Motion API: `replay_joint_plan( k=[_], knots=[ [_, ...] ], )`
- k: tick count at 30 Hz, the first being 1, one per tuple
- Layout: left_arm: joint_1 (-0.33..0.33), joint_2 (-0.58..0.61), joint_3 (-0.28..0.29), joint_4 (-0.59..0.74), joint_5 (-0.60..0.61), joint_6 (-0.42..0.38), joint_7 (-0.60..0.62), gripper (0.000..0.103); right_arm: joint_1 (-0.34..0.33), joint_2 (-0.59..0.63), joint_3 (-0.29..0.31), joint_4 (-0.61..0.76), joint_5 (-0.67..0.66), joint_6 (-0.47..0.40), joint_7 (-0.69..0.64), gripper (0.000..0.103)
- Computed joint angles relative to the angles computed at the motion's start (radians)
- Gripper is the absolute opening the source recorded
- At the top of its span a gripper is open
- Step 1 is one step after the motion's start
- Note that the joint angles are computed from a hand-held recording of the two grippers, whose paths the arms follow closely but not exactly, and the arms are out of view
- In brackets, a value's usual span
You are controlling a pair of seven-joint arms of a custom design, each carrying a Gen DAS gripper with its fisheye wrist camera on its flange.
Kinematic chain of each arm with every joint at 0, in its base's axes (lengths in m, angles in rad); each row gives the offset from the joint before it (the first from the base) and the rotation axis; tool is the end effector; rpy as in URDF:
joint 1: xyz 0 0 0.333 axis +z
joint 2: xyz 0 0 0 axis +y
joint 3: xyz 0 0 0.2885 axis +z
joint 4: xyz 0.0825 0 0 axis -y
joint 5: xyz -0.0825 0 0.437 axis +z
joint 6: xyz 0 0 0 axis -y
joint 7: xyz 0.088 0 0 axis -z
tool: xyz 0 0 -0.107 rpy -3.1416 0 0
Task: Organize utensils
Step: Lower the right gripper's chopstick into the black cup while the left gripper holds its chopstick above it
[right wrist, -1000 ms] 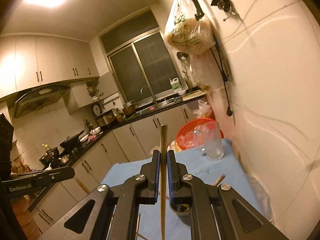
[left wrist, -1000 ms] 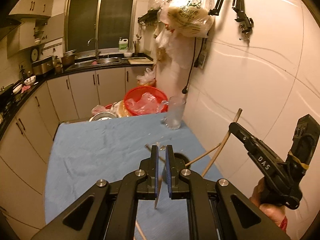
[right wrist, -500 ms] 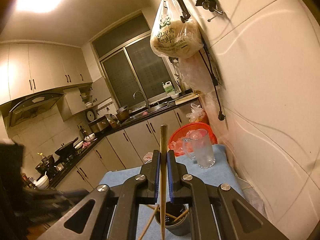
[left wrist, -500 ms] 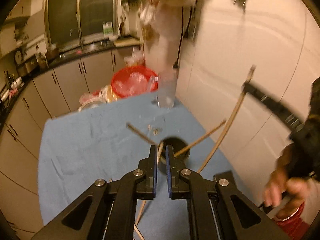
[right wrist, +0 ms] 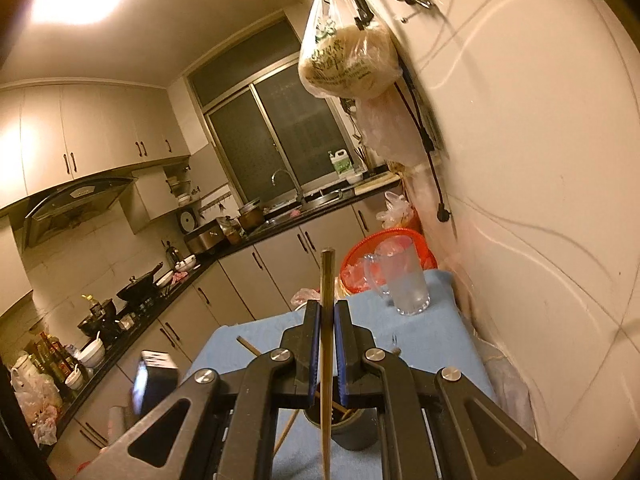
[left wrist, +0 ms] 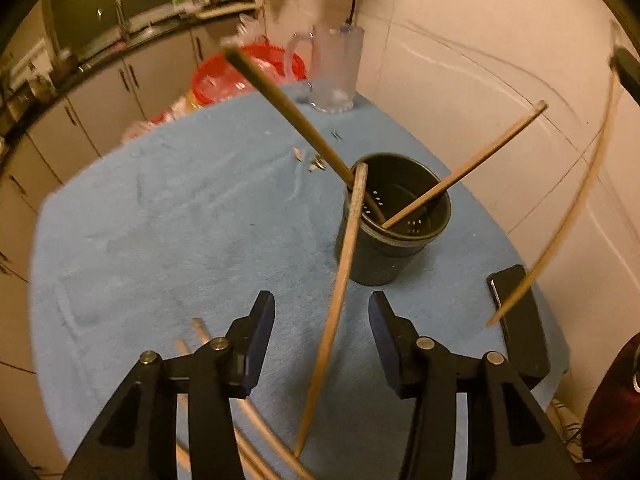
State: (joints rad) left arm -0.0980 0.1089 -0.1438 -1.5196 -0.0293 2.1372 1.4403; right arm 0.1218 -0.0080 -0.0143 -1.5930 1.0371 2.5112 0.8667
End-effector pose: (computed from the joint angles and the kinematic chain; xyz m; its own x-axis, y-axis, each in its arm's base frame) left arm 0.6641 -0.1599 0.6182 -0.1238 -0.9864 0.1079 -0.8767 0.0578 -0.4775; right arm 0.6536 0.0636 0.7005 0.4637 -0.7927 -0.3957 -0.4805 0.1502 -0.8640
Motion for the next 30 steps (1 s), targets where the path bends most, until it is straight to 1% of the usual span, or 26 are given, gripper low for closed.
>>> replay_joint_plan(
  k=[1, 4, 5, 6, 7, 8, 11, 13, 14, 17, 19, 22, 24, 27, 28, 29, 30],
  knots=[
    [0.004, 0.018, -0.001, 0.018, -0.022, -0.007, 0.018, 0.05, 0.0, 0.003, 0.0, 0.0, -0.004, -0.002, 0.006, 0.007],
    [-0.012, 0.116, 0.002, 0.123, 0.018, -0.047, 0.006, 0.05, -0.001, 0.01, 0.003, 0.006, -0.015, -0.011, 0.011, 0.007],
    [-0.016, 0.142, 0.005, 0.153, 0.022, -0.068, -0.005, 0.047, -0.001, 0.007, 0.005, 0.001, -0.016, -0.008, 0.01, 0.007],
    [-0.016, 0.162, 0.004, 0.176, 0.012, -0.084, -0.01, 0.02, 0.001, 0.007, 0.006, 0.0, -0.018, -0.008, 0.01, 0.007],
    [-0.016, 0.18, 0.004, 0.196, 0.0, -0.106, -0.017, 0.01, 0.001, 0.006, 0.006, -0.002, -0.018, -0.011, 0.008, 0.007],
    [-0.019, 0.177, 0.006, 0.189, 0.001, -0.102, -0.029, 0.01, 0.002, 0.006, 0.007, -0.002, -0.018, -0.011, 0.006, 0.007],
    [-0.035, 0.113, 0.01, 0.105, 0.049, -0.034, -0.05, 0.007, 0.004, 0.005, 0.007, -0.006, -0.016, -0.011, 0.004, 0.007],
    [-0.03, 0.071, 0.006, 0.061, 0.036, -0.006, -0.056, 0.007, 0.005, 0.009, 0.008, -0.001, -0.015, -0.009, 0.004, 0.007],
    [-0.031, 0.031, 0.004, 0.023, 0.038, 0.029, -0.056, 0.007, 0.004, 0.01, 0.007, 0.002, -0.012, -0.012, 0.001, 0.007],
    [-0.03, -0.026, -0.004, -0.006, 0.043, 0.072, -0.065, 0.007, 0.004, 0.019, 0.011, 0.02, 0.002, 0.0, -0.004, 0.007],
    [-0.031, -0.045, -0.007, 0.009, 0.062, 0.097, -0.085, 0.007, 0.005, 0.03, 0.016, 0.042, 0.013, 0.018, -0.011, 0.007],
    [-0.035, -0.031, -0.012, 0.08, 0.086, 0.114, -0.114, 0.007, 0.008, 0.049, 0.027, 0.077, 0.009, 0.065, -0.009, 0.008],
    [-0.039, -0.009, -0.013, 0.141, 0.105, 0.116, -0.121, 0.007, 0.007, 0.061, 0.036, 0.099, 0.015, 0.093, -0.017, 0.008],
    [-0.044, 0.046, -0.008, 0.243, 0.119, 0.11, -0.125, 0.007, 0.01, 0.093, 0.051, 0.143, -0.015, 0.147, -0.003, 0.008],
    [-0.044, 0.035, -0.007, 0.235, 0.116, 0.105, -0.126, 0.007, 0.009, 0.108, 0.057, 0.162, -0.023, 0.162, 0.004, 0.008],
    [-0.048, 0.054, -0.006, 0.263, 0.124, 0.114, -0.129, 0.007, 0.01, 0.124, 0.064, 0.18, -0.041, 0.185, 0.014, 0.008],
    [-0.054, 0.087, -0.004, 0.31, 0.136, 0.096, -0.137, 0.007, 0.011, 0.145, 0.07, 0.201, -0.071, 0.199, 0.032, 0.008]
  ],
)
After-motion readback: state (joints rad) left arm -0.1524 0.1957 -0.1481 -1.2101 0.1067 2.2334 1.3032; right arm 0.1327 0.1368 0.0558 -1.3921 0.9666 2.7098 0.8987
